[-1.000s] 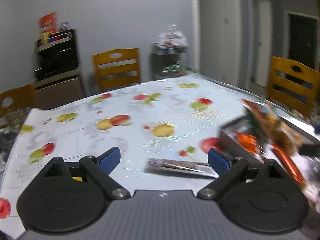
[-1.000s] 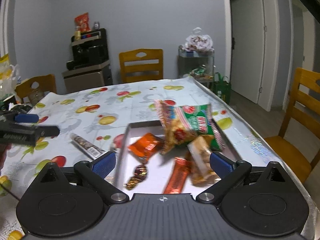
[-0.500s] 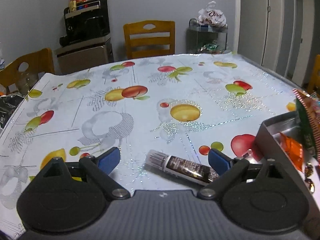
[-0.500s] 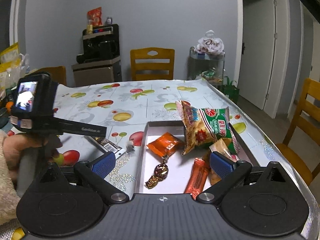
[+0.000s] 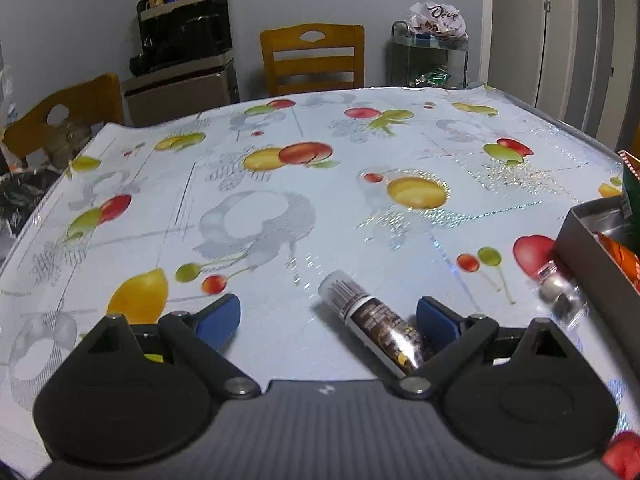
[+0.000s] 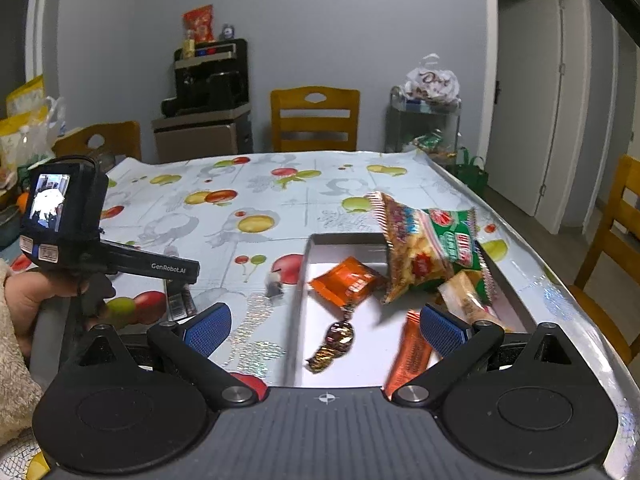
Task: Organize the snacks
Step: 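Move both tools back over the remaining items on the table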
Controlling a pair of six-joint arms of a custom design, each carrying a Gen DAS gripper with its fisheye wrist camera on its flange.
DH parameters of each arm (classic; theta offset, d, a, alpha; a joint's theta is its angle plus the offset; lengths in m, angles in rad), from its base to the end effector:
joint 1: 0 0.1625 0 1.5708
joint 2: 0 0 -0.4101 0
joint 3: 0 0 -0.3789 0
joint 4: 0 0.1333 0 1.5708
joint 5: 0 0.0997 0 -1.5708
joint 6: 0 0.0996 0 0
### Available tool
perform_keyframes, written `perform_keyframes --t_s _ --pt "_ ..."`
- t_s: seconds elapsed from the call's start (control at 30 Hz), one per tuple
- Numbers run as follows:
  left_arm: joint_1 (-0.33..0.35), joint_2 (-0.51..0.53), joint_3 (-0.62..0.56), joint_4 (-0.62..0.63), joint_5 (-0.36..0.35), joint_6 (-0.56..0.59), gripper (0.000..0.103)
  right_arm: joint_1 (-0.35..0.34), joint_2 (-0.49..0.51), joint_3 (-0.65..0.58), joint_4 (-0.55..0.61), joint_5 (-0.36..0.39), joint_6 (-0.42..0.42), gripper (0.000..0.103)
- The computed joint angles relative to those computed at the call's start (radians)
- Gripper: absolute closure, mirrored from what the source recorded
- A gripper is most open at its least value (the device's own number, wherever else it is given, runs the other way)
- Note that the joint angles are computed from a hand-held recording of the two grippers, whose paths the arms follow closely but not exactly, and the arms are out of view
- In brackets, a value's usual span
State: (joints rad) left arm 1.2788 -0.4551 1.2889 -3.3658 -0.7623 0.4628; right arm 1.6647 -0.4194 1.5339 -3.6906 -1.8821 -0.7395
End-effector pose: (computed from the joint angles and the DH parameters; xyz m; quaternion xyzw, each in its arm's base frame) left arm -0.0154 -0.7644 0.1045 0.1314 0.8249 -0.3938 0.3838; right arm 0.1656 -0.6624 0.0227 0.2821 -0.8219 0.4083 0.2798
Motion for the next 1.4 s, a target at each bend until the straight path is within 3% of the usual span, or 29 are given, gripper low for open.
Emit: perform_keyframes --t_s 0.23,0.4,0.47,0.6,0.83,1.0,1.17,1.4 --pt "0.04 -0.095 0.114 -0.013 -0.08 0.028 0.007 0.024 0.02 -0.025 0.003 -0.017 -0.035 0.001" --pt "0.067 -0.164 0.159 0.043 -0.114 0.017 0.007 0.037 0.039 -0.05 0.019 -0.024 -0.046 0.001" --pt "0.07 -0.19 0.192 0.02 -0.124 0.009 0.007 0.043 0.052 -0.066 0.026 -0.026 -0.054 0.001" --pt "0.079 -0.238 0.271 -0.079 -0.211 0.052 0.007 0.055 0.08 -0.106 0.055 -0.026 -0.053 0.001" --pt "0.089 -0.275 0.321 -0.07 -0.28 0.046 0.007 0.086 0.167 -0.245 0.107 -0.049 -0.093 0.002" --pt "0.084 -0.271 0.322 -0.072 -0.261 0.029 0.007 0.098 0.238 -0.373 0.17 -0.106 -0.069 0.003" --pt "0.08 -0.272 0.324 -0.062 -0.246 0.02 0.007 0.097 0.272 -0.467 0.26 -0.124 0.007 0.012" --pt "0.079 -0.278 0.328 -0.062 -0.244 0.004 0.007 0.085 0.326 -0.544 0.268 -0.151 -0.085 0.036"
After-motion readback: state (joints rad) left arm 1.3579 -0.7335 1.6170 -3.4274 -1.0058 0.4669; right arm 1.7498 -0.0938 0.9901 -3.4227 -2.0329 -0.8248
